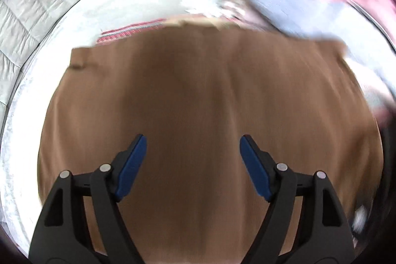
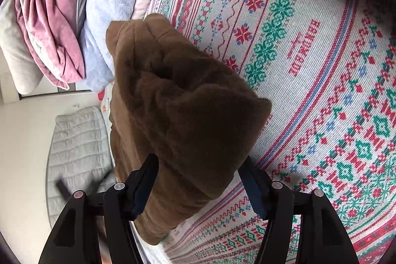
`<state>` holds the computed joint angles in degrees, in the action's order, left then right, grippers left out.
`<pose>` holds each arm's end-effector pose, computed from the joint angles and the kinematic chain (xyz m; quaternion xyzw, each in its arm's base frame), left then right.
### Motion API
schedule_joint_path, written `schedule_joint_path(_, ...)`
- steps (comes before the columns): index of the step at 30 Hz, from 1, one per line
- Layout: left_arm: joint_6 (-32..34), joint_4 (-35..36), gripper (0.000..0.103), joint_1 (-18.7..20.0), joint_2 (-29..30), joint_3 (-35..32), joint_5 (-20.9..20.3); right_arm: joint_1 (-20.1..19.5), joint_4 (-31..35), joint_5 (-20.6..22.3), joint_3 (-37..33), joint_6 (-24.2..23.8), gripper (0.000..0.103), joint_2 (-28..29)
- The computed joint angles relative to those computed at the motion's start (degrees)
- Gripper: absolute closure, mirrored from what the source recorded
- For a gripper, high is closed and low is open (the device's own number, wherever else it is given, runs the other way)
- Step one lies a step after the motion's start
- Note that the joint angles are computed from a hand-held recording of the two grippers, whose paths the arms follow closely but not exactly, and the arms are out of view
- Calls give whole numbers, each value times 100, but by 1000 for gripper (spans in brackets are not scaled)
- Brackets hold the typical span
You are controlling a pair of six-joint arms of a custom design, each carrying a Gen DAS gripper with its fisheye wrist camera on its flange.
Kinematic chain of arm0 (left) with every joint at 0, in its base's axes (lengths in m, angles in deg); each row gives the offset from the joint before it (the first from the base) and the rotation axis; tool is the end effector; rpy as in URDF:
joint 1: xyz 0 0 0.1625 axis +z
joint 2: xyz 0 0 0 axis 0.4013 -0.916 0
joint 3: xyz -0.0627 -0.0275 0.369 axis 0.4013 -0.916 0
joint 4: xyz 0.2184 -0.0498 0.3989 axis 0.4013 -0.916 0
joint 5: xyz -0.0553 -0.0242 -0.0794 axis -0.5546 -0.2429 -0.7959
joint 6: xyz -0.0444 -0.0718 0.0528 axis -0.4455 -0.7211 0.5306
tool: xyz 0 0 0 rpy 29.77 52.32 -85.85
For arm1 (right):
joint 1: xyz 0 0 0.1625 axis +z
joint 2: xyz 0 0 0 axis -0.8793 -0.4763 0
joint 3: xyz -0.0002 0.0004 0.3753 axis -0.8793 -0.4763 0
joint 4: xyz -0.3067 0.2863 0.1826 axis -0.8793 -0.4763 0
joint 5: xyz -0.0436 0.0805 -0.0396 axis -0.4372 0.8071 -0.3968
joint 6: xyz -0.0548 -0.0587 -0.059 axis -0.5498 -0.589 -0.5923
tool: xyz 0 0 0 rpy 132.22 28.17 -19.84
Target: Fold large clothes
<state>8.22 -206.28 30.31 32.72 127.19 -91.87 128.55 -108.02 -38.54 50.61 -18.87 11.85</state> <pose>-0.2093 -0.6599 0.0616 -0.0076 0.8680 -0.2688 0.4175 -0.0753 -0.5684 0.2085 0.2243 0.9507 -0.2038 0.0666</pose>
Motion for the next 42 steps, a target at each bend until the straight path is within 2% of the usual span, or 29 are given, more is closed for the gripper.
schedule_joint_path(3,363,-956,24,-365,-377,1095,-518,-10,-53,17,-11,66,36,17)
schedule_joint_path(4,413,-1060,24,-413,-364,1249,-539,-6,-86,0,-10,64,36,28)
schedule_joint_path(6,303,-765,24,-446,-151,1300,-351,33,-145,-59,-39,47,36,87)
schedule_joint_path(8,662,-1145,15,-462,232,1368,229,44,-187,-72,-30,-16,36,103)
schedule_joint_path(9,782,-1390,13,-458,310,1397,369,48,-205,-75,-20,-63,36,101)
schedule_joint_path(13,375,-1123,15,-480,-21,1440,39,67,-261,-110,7,-209,36,101)
schedule_joint_path(16,170,-1274,15,-650,-321,1819,302,96,-338,-139,7,-163,36,131)
schedule_joint_path(19,-304,-709,15,-616,-409,1891,468,119,-440,-104,-9,-89,36,189)
schedule_joint_path(21,-246,-940,15,-498,-331,1922,447,131,-481,-105,-26,-73,36,221)
schedule_joint_path(23,52,-1554,11,-439,-190,1974,489,150,-527,-144,-28,-143,36,238)
schedule_joint_path(25,19,-1505,11,-426,-247,1954,382,183,-633,-201,-1,-197,36,251)
schedule_joint_path(27,-147,-1390,12,-449,-461,2034,187,214,-713,-234,14,-248,36,270)
schedule_joint_path(30,-648,-1076,12,-575,-858,2246,152,234,-737,-189,-6,-284,36,321)
schedule_joint_path(34,-908,-1416,12,-782,-1496,2828,-20,231,-888,-74,-32,-261,36,425)
schedule_joint_path(37,-960,-1591,12,-650,-1830,3097,-43,247,-1171,-79,43,-299,34,456)
schedule_joint_path(40,-1461,-1234,12,-345,-2174,3172,48,302,-1494,-134,114,-521,34,511)
schedule_joint_path(42,-1512,-1504,12,-177,-2419,3320,-71,323,-1709,-180,162,-621,38,540)
